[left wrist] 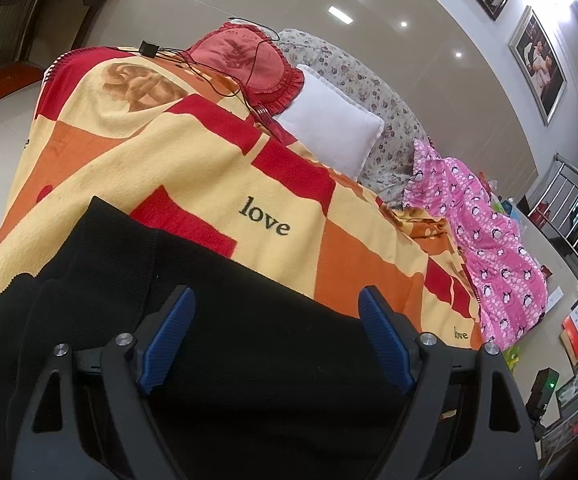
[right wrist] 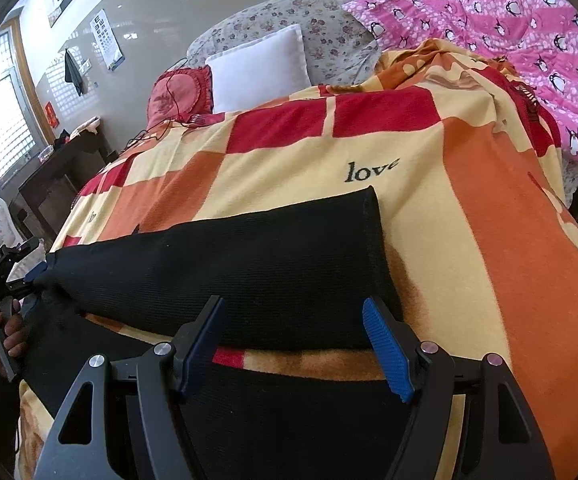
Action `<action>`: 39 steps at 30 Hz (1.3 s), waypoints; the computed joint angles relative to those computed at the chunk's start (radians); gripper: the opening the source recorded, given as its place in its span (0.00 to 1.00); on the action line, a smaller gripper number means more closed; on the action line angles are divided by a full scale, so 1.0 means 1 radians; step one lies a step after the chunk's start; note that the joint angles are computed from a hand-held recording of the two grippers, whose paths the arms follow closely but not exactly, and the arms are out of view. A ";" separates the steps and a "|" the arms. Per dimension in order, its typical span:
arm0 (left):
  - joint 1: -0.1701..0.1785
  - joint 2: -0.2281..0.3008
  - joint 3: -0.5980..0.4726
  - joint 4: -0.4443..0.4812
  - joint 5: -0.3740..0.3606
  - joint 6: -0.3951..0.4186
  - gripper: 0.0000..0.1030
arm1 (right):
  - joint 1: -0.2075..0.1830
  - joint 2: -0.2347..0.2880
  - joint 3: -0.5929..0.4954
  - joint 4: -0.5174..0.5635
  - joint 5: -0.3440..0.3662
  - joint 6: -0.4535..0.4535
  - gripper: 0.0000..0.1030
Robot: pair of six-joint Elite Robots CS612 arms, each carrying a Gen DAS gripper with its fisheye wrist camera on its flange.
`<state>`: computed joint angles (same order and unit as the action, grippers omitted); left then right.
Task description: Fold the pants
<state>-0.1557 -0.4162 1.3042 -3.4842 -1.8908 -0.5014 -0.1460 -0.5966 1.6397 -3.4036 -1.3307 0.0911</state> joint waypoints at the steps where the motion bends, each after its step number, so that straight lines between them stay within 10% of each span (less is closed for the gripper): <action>1: 0.000 0.000 0.000 0.000 0.000 0.000 0.81 | 0.000 0.000 0.000 0.000 0.000 0.000 0.70; 39: 0.001 0.002 0.000 -0.005 -0.003 -0.003 0.81 | 0.000 0.000 0.000 0.000 0.000 -0.001 0.71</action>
<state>-0.1547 -0.4146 1.3045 -3.4893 -1.8937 -0.5048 -0.1460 -0.5965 1.6398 -3.4039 -1.3308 0.0905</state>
